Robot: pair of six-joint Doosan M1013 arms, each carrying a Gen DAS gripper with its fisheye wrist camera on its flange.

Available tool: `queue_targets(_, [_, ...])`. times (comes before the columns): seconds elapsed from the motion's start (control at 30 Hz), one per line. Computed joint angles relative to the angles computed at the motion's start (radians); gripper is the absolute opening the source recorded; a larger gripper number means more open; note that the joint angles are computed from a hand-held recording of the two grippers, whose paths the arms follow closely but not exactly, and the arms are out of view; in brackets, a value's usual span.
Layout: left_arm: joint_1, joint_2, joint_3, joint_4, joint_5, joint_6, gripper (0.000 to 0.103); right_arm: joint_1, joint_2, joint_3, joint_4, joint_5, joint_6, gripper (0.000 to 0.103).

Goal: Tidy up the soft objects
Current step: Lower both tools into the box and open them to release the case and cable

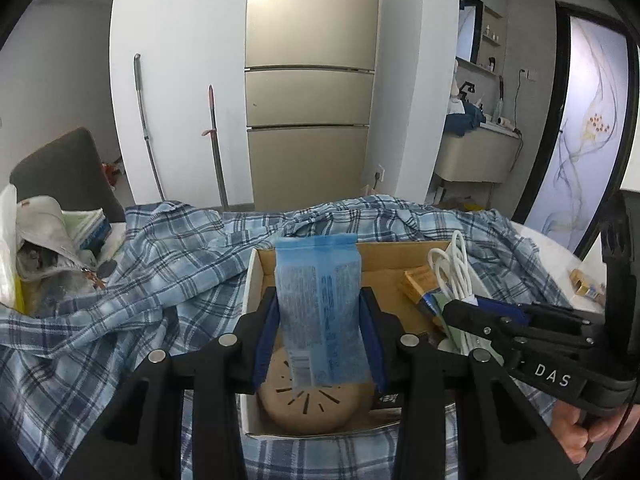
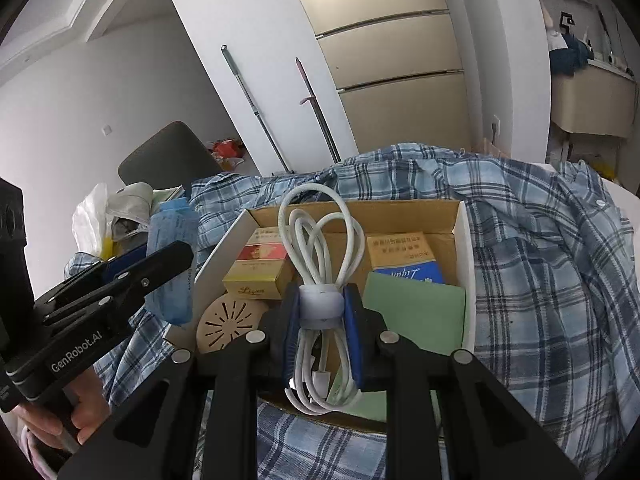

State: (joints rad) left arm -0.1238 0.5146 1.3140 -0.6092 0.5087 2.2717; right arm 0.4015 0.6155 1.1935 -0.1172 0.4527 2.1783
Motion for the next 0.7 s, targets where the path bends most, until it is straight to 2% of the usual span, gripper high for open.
queue_targets(0.13, [0.001,0.003,-0.004,-0.009,0.009,0.012,0.041,0.001,0.004,-0.005,0.015,0.001,-0.020,0.019])
queue_targets(0.2, [0.000,0.000,0.000,-0.008,0.001,0.015,0.049,0.005,0.006,-0.010,-0.006,0.009,-0.010,0.021])
queue_targets(0.27, [-0.002,-0.006,0.009,-0.003,-0.019,0.007,0.066,0.005,0.009,-0.015,-0.016,0.015,-0.008,0.023])
queue_targets(0.33, [-0.001,-0.008,0.014,-0.018,-0.031,0.017,0.070,0.009,0.010,-0.017,-0.054,0.020,0.030,0.034])
queue_targets(0.37, [-0.002,-0.010,0.016,-0.011,-0.039,0.011,0.073,0.012,0.009,-0.017,-0.098,0.026,0.072,0.054])
queue_targets(0.4, [-0.002,-0.011,0.018,-0.010,-0.047,0.008,0.074,0.015,0.007,-0.013,-0.146,0.021,0.119,0.064])
queue_targets(0.43, [-0.002,-0.011,0.019,-0.012,-0.049,0.008,0.075,0.018,0.003,-0.008,-0.202,0.022,0.171,0.064])
queue_targets(0.7, [0.004,-0.015,0.024,-0.058,-0.055,0.042,0.075,0.020,-0.001,-0.008,-0.261,0.030,0.218,0.064])
